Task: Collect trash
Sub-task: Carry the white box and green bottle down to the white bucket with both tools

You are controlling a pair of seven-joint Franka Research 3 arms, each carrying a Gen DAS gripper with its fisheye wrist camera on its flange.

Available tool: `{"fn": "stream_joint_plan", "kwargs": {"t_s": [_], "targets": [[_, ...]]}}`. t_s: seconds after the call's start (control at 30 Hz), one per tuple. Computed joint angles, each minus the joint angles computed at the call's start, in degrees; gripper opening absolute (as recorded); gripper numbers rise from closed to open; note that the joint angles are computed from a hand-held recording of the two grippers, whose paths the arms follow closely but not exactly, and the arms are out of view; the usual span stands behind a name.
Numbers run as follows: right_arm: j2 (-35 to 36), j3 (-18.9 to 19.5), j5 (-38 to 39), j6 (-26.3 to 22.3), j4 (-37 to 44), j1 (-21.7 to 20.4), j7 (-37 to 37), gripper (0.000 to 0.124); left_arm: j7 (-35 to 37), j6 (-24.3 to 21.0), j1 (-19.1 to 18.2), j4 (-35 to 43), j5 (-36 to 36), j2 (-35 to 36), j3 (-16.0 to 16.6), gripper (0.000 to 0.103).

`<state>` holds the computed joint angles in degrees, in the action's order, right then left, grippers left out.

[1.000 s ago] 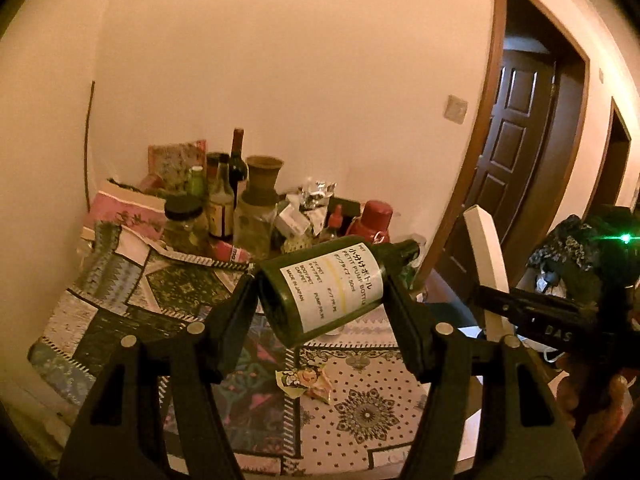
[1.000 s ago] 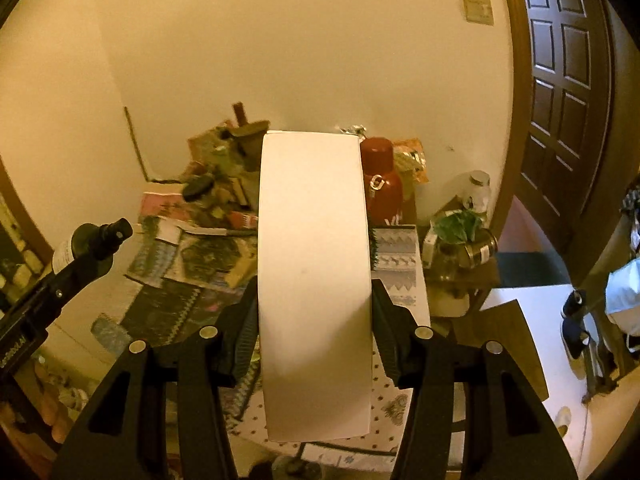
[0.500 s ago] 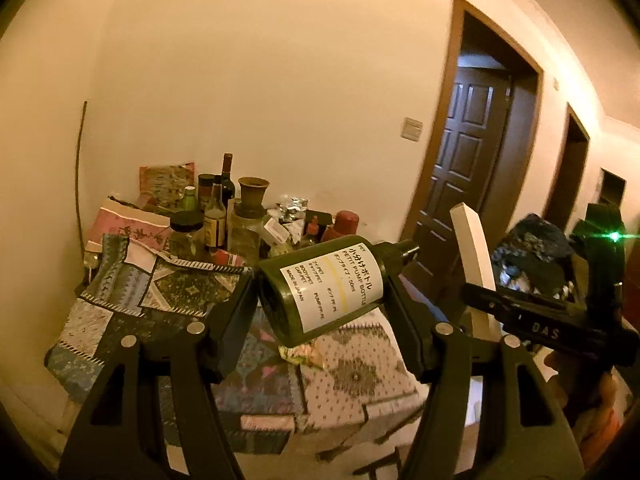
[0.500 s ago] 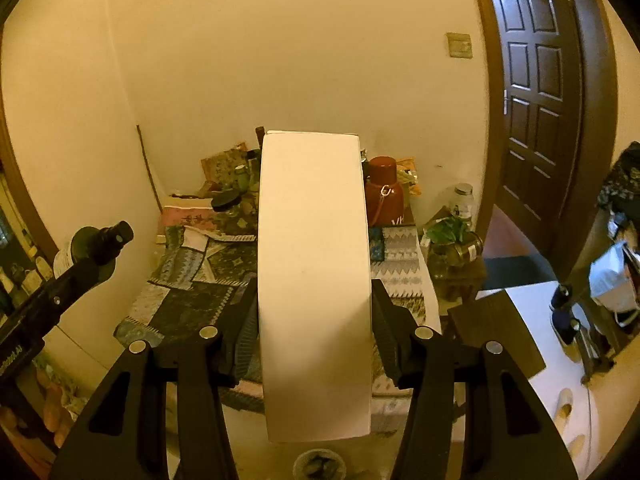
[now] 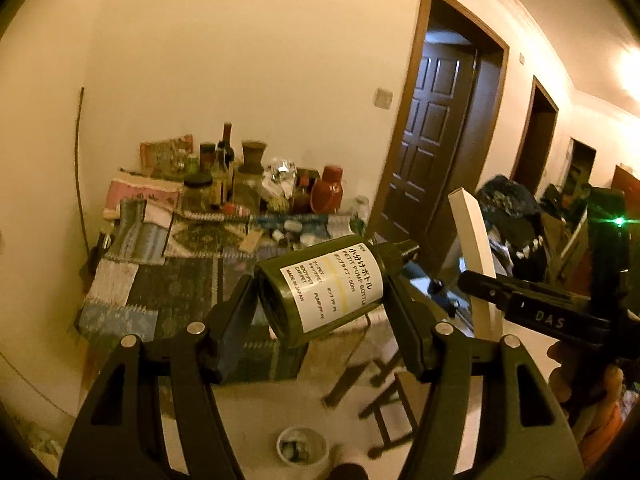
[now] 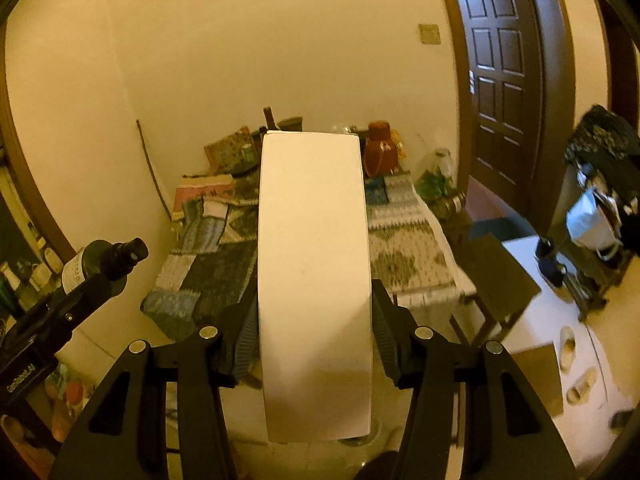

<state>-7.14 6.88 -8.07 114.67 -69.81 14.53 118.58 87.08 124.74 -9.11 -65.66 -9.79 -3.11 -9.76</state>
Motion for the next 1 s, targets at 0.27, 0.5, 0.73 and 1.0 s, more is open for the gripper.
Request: {"fn": "stream_joint_plan", "kwargs": {"t_s": [0.27,0.5,0.73,1.0], "targets": [[-2.46,0.11,1.52,-6.16,-2.82,-0.10,0.55,0.048,1.35,-4.00,-0.31,-8.00,-3.70,-5.71,1.33,0.063],[-6.52,-0.90,6.60,-5.87,-12.34,-0.94,-2.30,0.048,-1.79,-4.97,-1.21,-14.41,-2.23,-7.01,0.98,0.063],[-9.52,-1.85,11.34,-2.47,-24.18,-2.09,-7.68,0.048,-6.31,-1.19,-2.17,-23.48,0.64,-6.50,-0.26,0.063],[-10.21,-2.65,16.01,5.85,-38.42,-2.60,-13.44,0.048,-12.23,8.65,-3.08,-36.26,4.02,-3.97,-1.45,0.063]]}}
